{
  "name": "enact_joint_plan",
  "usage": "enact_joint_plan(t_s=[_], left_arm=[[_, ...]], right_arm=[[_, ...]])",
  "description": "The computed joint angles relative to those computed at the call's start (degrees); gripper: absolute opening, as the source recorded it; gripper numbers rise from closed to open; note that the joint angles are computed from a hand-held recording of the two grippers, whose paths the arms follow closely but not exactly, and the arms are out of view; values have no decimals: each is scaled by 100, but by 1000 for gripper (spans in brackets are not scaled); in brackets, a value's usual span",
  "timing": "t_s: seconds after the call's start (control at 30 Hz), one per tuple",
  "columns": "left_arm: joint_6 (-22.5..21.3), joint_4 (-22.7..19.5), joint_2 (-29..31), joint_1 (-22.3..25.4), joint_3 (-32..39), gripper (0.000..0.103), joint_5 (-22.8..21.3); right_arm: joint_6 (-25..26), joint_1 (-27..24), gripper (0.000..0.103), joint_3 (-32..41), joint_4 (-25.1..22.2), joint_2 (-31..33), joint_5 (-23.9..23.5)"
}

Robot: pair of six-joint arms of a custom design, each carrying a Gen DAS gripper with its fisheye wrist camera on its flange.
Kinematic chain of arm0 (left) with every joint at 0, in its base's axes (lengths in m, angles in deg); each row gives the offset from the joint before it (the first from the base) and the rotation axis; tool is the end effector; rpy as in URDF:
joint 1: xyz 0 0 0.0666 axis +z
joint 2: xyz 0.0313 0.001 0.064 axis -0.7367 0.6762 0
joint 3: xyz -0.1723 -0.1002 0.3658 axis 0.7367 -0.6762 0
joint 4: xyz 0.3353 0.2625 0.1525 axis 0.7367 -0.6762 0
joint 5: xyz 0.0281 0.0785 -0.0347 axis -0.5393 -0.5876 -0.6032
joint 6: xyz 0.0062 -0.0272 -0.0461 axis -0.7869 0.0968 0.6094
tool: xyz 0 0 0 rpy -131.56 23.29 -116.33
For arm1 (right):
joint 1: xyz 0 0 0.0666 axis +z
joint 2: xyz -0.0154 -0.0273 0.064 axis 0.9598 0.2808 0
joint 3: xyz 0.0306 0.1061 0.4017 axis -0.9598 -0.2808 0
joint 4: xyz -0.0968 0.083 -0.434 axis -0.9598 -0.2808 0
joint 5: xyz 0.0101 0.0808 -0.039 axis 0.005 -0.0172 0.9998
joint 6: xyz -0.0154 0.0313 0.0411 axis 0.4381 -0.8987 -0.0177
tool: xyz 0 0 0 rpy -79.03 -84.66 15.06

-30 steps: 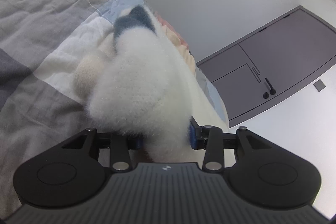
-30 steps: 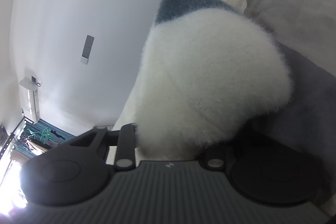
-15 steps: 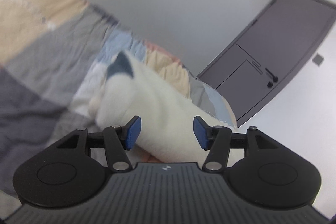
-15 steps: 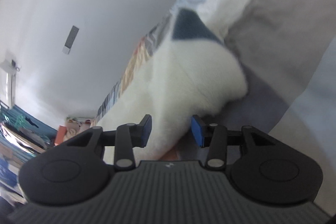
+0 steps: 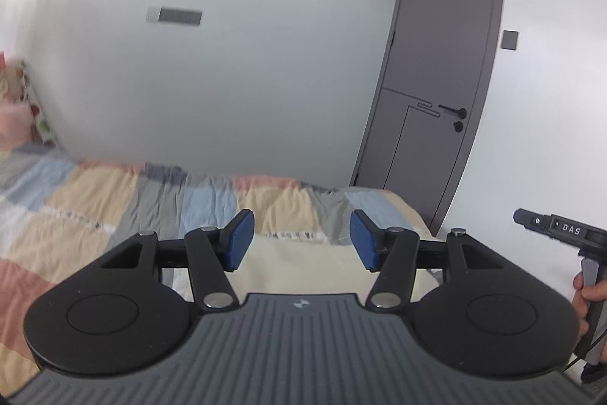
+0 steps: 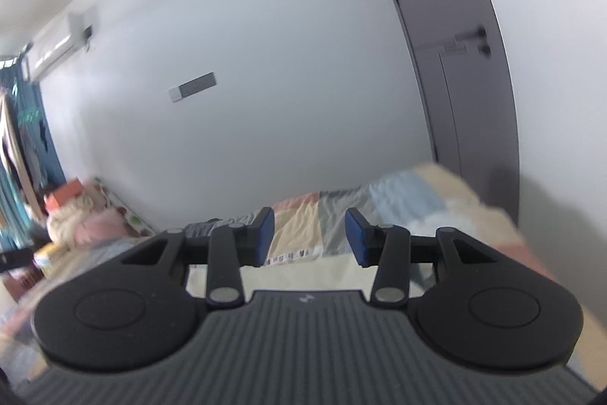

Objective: Fold large clothes

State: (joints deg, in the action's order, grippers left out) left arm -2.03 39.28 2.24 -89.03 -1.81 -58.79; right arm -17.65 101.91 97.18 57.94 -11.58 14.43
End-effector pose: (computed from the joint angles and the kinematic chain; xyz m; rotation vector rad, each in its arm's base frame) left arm 0.2905 -0.2429 0.5932 0.1695 1.8751 -0.4083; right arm 0.3581 0.1751 0.5173 0.2151 1.7931 0.2559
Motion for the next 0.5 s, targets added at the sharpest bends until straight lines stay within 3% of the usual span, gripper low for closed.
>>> enact_joint_plan(t_s=[0.27,0.33,0.43,0.5], left_arm=[[-416,-129,-518,-1138,-105,62,-1332],[-380,-117,-638,-1385,-218,62,-1601],[-278,-112,-783,-1794,-446,62,-2340],[-44,-208,-867,-1915,-578,62,-2532]], right_arm=[[388,898,45,42,-265,-443,532],[423,1100,45,-12,-283,-486,677],[262,1353,45,-148,-381,-554,873],[109,1498,45,-223,-487,-583,917]])
